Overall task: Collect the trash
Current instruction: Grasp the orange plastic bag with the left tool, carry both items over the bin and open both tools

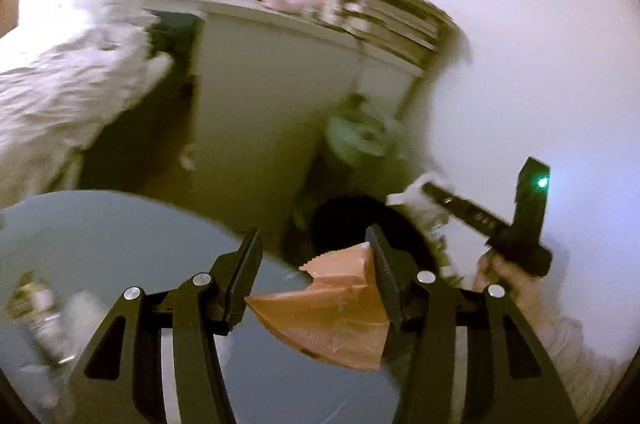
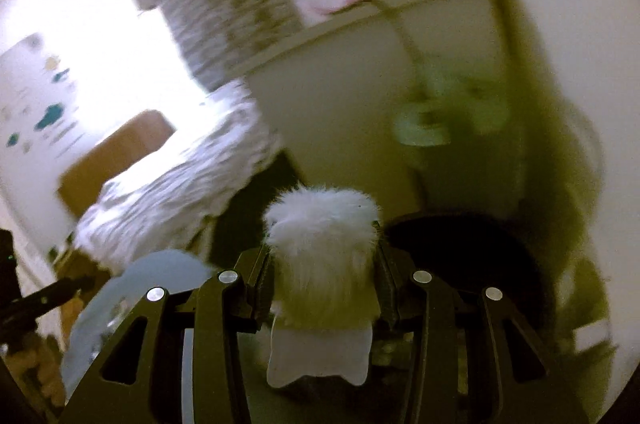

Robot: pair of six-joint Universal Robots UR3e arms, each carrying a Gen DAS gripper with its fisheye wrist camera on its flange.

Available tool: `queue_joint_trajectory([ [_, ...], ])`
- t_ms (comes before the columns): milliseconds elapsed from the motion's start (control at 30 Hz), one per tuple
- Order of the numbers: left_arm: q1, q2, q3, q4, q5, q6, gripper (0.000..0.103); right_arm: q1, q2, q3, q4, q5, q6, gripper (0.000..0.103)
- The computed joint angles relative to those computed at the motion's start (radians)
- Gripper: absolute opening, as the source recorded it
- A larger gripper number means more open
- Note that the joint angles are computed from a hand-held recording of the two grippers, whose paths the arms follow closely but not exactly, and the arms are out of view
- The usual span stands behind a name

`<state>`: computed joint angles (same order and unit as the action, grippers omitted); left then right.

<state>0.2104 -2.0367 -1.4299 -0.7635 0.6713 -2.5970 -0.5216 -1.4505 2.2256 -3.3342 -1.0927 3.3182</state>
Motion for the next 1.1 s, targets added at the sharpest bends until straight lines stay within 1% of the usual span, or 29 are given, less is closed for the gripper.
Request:
queue_joint_trajectory([
  [67,-0.087,-0.105,0.134,-0.012,0.023,-0.055,0.053,-0.051,0.027,0.036,-0.051,0.009,0.007,0.042],
  [167,-0.189,-0.221,0.275,0.001,0.066,-0.119,0.053,-0.11,0.08,0.108,-0.155,0.018,-0.001,0.042],
  [233,-0.241,-0.274,0.349,-0.011,0.088,-0.144,0.053,-0.143,0.106,0.132,-0.176,0.022,-0.008,0.042],
  [300,-0.267,-0.305,0.391,-0.021,0.096,-0.152,0.053,-0.194,0.121,0.139,-0.196,0.061,-0.012,0.042],
  [367,-0.299,-0.342,0.445,-0.037,0.111,-0.159,0.053,-0.217,0.132,0.145,-0.225,0.069,-0.025,0.042],
  [567,-0.357,-0.402,0.507,-0.041,0.147,-0.18,0.053,-0.24,0.147,0.154,-0.236,0.085,-0.042,0.042],
  [633,-0.371,-0.423,0.533,-0.04,0.158,-0.193,0.056,-0.251,0.139,0.169,-0.242,0.094,-0.047,0.042],
  [700,-0.377,-0.426,0.527,-0.012,0.165,-0.21,0.069,-0.26,0.14,0.171,-0.243,0.104,-0.044,0.042],
  [733,-0.381,-0.425,0.513,0.017,0.171,-0.222,0.072,-0.267,0.129,0.182,-0.241,0.11,-0.046,0.043],
  [767,-0.384,-0.427,0.513,0.026,0.175,-0.226,0.075,-0.272,0.127,0.188,-0.243,0.114,-0.045,0.043],
  [800,-0.388,-0.428,0.514,0.026,0.181,-0.224,0.079,-0.277,0.124,0.193,-0.243,0.121,-0.044,0.044],
  [833,-0.394,-0.43,0.52,0.024,0.193,-0.22,0.083,-0.28,0.124,0.193,-0.243,0.127,-0.041,0.048],
  [867,-0.398,-0.427,0.515,0.032,0.202,-0.219,0.093,-0.283,0.126,0.194,-0.246,0.132,-0.037,0.053],
  [900,-0.4,-0.418,0.496,0.06,0.212,-0.222,0.096,-0.287,0.126,0.195,-0.248,0.136,-0.034,0.058],
  [967,-0.4,-0.407,0.476,0.081,0.214,-0.219,0.098,-0.293,0.133,0.209,-0.29,0.139,-0.018,0.07],
  [1033,-0.396,-0.391,0.461,0.072,0.218,-0.212,0.098,-0.298,0.136,0.223,-0.327,0.14,0.0,0.077],
  [1100,-0.386,-0.369,0.443,0.059,0.222,-0.212,0.098,-0.299,0.137,0.227,-0.339,0.136,0.014,0.079],
])
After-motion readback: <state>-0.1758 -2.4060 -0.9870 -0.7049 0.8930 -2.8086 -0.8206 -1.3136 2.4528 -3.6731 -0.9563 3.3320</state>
